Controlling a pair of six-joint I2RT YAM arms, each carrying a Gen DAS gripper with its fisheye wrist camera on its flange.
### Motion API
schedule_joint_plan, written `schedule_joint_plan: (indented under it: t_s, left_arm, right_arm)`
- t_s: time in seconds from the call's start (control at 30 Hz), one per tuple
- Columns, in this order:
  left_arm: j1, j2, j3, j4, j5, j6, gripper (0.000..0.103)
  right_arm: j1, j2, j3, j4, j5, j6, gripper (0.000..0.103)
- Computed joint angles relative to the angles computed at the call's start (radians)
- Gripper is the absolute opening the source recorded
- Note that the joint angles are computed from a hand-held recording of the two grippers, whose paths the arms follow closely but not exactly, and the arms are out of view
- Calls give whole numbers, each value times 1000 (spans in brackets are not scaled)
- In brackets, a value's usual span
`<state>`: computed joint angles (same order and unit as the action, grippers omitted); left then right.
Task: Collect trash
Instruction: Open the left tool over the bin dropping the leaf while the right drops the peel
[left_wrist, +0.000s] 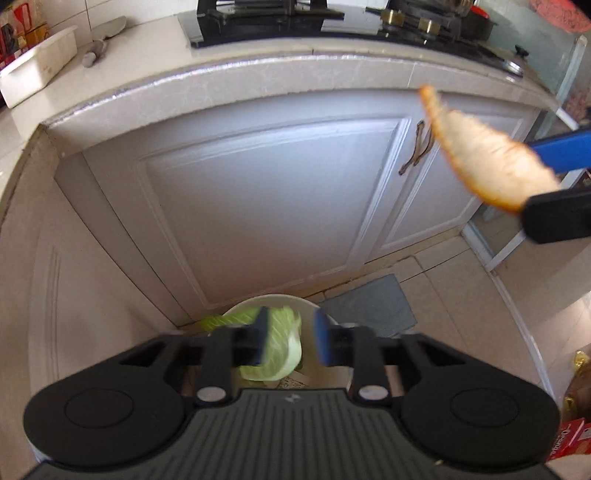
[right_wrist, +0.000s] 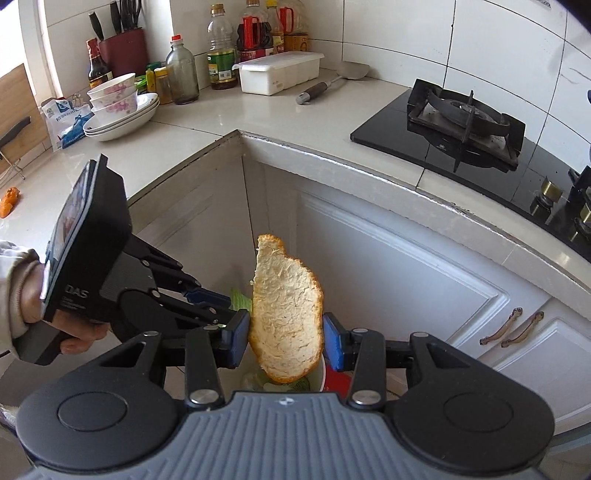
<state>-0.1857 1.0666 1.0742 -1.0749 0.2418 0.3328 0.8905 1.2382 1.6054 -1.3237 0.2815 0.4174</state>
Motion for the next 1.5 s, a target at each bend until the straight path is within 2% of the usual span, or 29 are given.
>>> schedule_joint_plan:
  t_s: [0.03, 0.07, 0.1, 0.4, 0.67, 0.83, 0.93, 1.13, 1.17, 1.23, 1.27, 1.3, 1.33, 1.5]
  left_arm:
    - [-9, 3, -16, 17, -2, -9, 60]
    - [-20, 5, -33, 41, -12, -21, 77]
    - [-29, -6, -51, 59, -25, -32, 83]
    - [-63, -46, -83, 69, -81, -80, 88]
    - [-26, -141, -40, -72, -76, -83, 89]
    - [19, -201, 27, -158, -102, -96, 89]
    - [99, -194, 74, -200, -62, -82, 90]
    - [166, -211, 139, -245, -92, -111, 90]
    - [175, -212, 147, -253, -93, -114, 90]
    - [179, -222, 159, -271, -105, -120, 90]
    - [173, -224, 163, -274, -120, -131, 90]
    - [181, -225, 165, -278, -120, -128, 90]
    - [191, -224, 164, -280, -118, -124, 90]
    - [217, -246, 170, -305, -120, -118, 90]
  right_arm:
    - [-5, -5, -6, 0, -2, 2, 47]
    - [-10, -9, -13, 1, -5, 3, 47]
    - [-14, -14, -20, 3, -7, 3, 47]
    - [-79, -40, -119, 69, -57, -11, 47]
    - [-170, -28, -317, 247, -197, -37, 48]
    - [-206, 43, -438, 389, -288, -59, 48]
    - [-220, 113, -485, 468, -331, -71, 48]
    - [-225, 283, -529, 614, -364, -105, 50]
    - [-222, 312, -534, 641, -357, -112, 51]
    - [-217, 364, -537, 678, -343, -114, 65]
    - [-214, 383, -544, 705, -337, -111, 85]
    - [-212, 390, -557, 735, -328, -107, 100]
    - [-210, 392, -567, 760, -320, -100, 103]
    - [-201, 411, -544, 765, -310, -99, 103]
